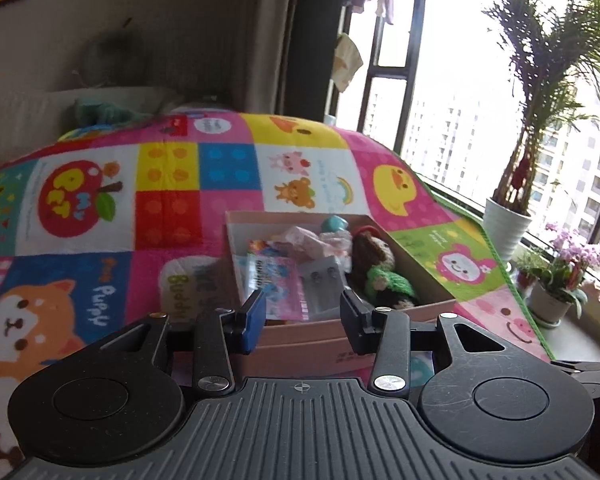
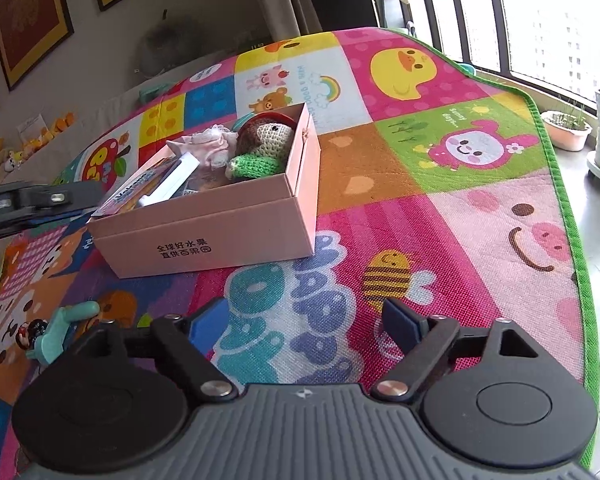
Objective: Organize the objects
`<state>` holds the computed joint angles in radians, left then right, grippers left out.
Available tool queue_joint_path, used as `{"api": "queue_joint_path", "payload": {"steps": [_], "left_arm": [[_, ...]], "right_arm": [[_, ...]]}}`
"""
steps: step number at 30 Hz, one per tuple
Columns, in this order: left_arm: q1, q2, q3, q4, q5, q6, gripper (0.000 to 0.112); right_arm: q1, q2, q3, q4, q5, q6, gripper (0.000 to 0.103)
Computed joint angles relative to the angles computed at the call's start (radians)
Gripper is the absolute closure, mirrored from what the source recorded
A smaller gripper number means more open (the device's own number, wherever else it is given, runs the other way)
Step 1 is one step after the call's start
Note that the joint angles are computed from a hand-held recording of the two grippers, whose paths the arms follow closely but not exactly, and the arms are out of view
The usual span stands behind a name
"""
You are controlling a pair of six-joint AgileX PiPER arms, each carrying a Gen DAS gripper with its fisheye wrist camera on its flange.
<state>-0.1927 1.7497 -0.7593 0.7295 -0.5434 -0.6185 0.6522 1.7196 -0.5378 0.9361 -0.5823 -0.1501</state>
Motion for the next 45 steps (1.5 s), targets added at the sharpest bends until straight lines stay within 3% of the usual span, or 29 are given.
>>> {"api": "queue_joint_path", "payload": {"steps": [7, 10, 14, 19, 26, 28, 30, 33, 40, 45], "left_arm": [[0.225, -0.043, 0.018, 0.174, 0.108, -0.156, 0.068], [0.309, -0.046, 0.053, 0.382, 0.05, -0.304, 0.068], [0.36, -0.071, 0.117, 0.541, -0.052, -0.33, 0.068], [0.322, -0.147, 0.188, 0.644, -0.064, -0.361, 0.067], [0.144, -0.048, 0.155, 0.412, 0.068, -0.316, 0.067], [0.122, -0.022, 0.139, 0.437, 0.026, -0.348, 0.067], [0.12, -0.003, 0.12, 0.574, -0.062, -0.446, 0.067], [0.117, -0.039, 0.145, 0.618, -0.123, -0.394, 0.067], [0.219, -0.165, 0.187, 0.5, 0.032, -0.082, 0.067], [0.238, -0.093, 0.095, 0.629, 0.181, -0.086, 0.067]], "right_arm": [[0.002, 0.003, -0.009, 0.027, 0.003, -0.022, 0.005], [0.004, 0.008, -0.022, 0.062, 0.016, -0.063, 0.005], [0.01, 0.013, -0.038, 0.112, 0.023, -0.119, 0.003], [0.013, 0.016, -0.046, 0.133, 0.026, -0.143, 0.003], [0.01, 0.018, -0.044, 0.125, 0.018, -0.127, 0.003], [0.008, 0.019, -0.041, 0.114, 0.017, -0.111, 0.003], [0.006, 0.019, -0.041, 0.114, 0.019, -0.112, 0.003], [0.009, 0.018, -0.041, 0.118, 0.018, -0.115, 0.003], [0.006, 0.017, -0.036, 0.102, 0.019, -0.099, 0.002], [0.003, 0.016, -0.038, 0.102, 0.028, -0.104, 0.0]]}}
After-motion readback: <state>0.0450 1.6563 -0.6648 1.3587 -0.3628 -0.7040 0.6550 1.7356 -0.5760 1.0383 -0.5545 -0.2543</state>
